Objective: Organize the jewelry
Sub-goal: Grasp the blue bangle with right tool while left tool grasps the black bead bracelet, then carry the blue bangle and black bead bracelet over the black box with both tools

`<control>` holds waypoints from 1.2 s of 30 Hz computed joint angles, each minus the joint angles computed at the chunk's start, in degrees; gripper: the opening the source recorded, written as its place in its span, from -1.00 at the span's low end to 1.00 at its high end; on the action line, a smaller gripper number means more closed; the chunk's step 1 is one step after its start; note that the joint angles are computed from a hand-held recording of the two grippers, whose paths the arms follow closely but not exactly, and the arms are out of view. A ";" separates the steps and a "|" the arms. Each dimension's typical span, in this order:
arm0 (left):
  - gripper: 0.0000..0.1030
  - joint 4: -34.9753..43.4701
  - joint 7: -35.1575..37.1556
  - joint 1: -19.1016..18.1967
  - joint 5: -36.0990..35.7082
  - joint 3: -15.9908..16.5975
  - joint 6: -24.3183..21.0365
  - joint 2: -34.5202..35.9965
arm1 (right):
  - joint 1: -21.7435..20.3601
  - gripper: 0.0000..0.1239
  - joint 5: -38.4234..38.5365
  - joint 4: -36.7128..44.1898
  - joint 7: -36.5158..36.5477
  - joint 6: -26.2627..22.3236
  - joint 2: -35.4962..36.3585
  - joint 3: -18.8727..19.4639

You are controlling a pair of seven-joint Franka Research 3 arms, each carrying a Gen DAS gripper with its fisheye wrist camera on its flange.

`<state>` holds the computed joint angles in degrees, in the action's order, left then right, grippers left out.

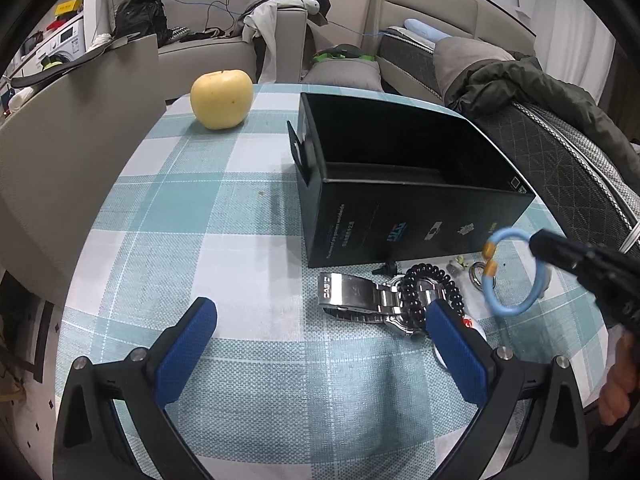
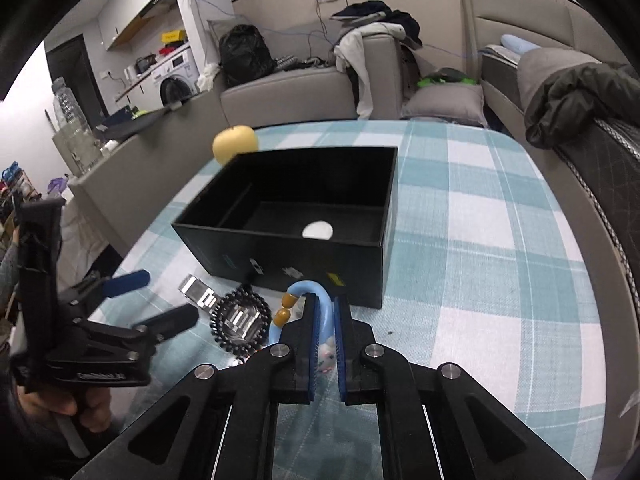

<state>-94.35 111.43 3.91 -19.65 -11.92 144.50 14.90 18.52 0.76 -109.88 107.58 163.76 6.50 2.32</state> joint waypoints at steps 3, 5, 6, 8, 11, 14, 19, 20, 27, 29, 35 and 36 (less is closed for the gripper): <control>0.97 -0.49 0.94 0.10 -0.64 -0.38 0.69 -0.35 | -0.39 -0.90 1.77 -0.59 -1.09 0.98 -0.75 0.35; 0.96 -1.28 4.40 0.75 -3.60 -1.41 1.24 -1.11 | -0.56 -0.90 2.75 -1.08 -1.51 1.64 -1.22 0.49; 0.90 -1.75 6.40 0.90 -5.08 -1.85 1.63 -1.58 | -0.69 -0.90 3.45 -1.35 -2.04 1.89 -1.49 0.63; 0.65 -2.97 9.55 0.49 -6.75 -2.19 3.54 -2.47 | -0.76 -0.90 3.55 -2.06 -2.09 2.56 -2.00 0.57; 0.06 -1.55 12.59 0.39 -9.46 -2.33 0.11 -1.98 | -0.96 -0.90 3.73 -2.89 -2.05 3.27 -2.58 0.57; -0.35 1.05 11.58 -0.18 -9.26 -1.56 -3.89 -0.23 | -1.24 -0.90 4.11 -3.52 -2.18 3.59 -2.96 0.61; -0.57 0.93 10.48 -0.92 -7.92 -1.23 -4.42 -0.36 | -1.78 -0.90 6.01 -4.29 -3.49 3.51 -3.57 0.87; -0.57 0.66 10.36 -1.26 -7.10 -1.12 -3.92 -0.52 | -1.83 -0.90 6.40 -4.46 -3.80 3.60 -3.71 0.94; -0.90 -1.17 10.00 -2.41 -2.37 -0.78 0.26 -0.97 | -1.84 -0.89 5.79 -4.68 -4.23 3.57 -3.78 0.97; -0.91 -2.09 10.76 -2.12 -2.56 -0.97 0.92 -1.60 | -1.78 -0.90 5.07 -4.82 -3.74 3.72 -3.82 0.92; -0.91 -3.16 14.23 -1.22 -6.49 -1.54 3.02 -2.90 | -1.74 -0.90 4.00 -5.06 -3.17 5.38 -4.05 0.92; -0.91 -3.37 14.90 -1.14 -7.32 -1.59 3.65 -3.20 | -1.76 -0.90 4.12 -5.25 -3.37 6.05 -4.16 0.96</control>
<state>-97.73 126.33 2.77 -26.97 -13.51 148.15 11.71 16.77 4.88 -115.13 104.22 169.81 2.34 3.29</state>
